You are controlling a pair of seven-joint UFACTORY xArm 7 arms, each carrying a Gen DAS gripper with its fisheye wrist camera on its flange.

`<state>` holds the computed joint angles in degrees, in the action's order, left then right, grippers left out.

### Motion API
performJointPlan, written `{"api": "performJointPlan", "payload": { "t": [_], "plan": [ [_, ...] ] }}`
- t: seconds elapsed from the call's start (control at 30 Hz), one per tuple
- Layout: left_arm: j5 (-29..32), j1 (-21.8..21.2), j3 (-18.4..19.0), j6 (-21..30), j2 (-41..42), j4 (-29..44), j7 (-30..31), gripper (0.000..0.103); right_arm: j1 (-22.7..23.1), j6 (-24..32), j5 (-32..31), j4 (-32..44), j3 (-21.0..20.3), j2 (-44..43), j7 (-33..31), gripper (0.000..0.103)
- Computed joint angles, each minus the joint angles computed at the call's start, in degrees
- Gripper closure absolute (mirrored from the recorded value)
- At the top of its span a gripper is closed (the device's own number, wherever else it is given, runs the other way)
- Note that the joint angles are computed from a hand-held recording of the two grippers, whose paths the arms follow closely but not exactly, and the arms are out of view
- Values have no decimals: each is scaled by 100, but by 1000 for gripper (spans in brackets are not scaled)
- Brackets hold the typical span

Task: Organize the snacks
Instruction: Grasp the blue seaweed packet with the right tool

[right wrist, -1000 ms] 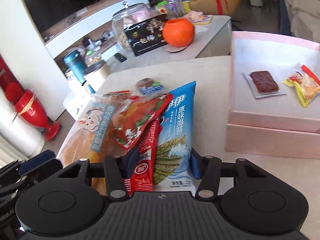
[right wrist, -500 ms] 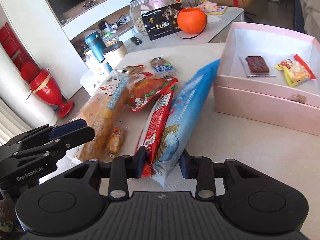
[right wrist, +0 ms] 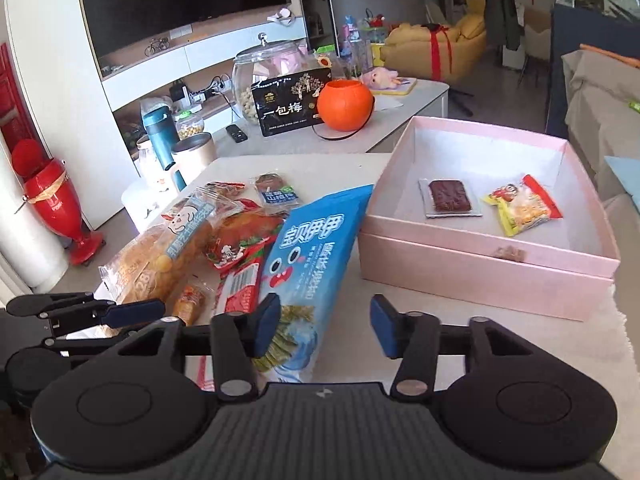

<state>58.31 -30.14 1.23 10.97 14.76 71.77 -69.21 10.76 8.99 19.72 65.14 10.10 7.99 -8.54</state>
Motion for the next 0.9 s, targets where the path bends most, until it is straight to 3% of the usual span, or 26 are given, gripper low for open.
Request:
{"api": "performJointPlan", "payload": {
  "t": [0.03,0.13,0.23,0.37,0.53,0.67,0.73,0.8,0.9],
  "plan": [
    [-8,12,18,9,-43,-46,-42,70,-73,172,231,193,103,133,-142,75],
    [66,93,55,-46,-207,-211,-295,70,-234,656,850,774,377,572,-402,80],
    [-63,269,-31,-214,-328,-370,-291,71,-488,1323,1878,1203,769,868,-1033,85],
    [-245,352,-104,-361,-358,-454,-127,71,-403,1862,2306,1235,678,813,-1317,86],
    [-393,259,-79,-412,-226,-351,-33,68,-546,2917,3019,942,361,394,-1542,86],
    [-457,109,-26,-396,-196,-304,70,68,-220,2348,2210,276,-45,-137,-1237,77],
    [-261,-15,65,-335,-255,-304,-98,68,-84,1933,1618,-48,-172,-369,-963,56],
    [-31,-60,64,-248,-340,-314,-263,68,-5,1517,928,-325,-285,-549,-572,44],
    [22,53,-116,-175,-467,-398,-218,68,67,817,-340,-716,-386,-743,204,37]
  ]
}}
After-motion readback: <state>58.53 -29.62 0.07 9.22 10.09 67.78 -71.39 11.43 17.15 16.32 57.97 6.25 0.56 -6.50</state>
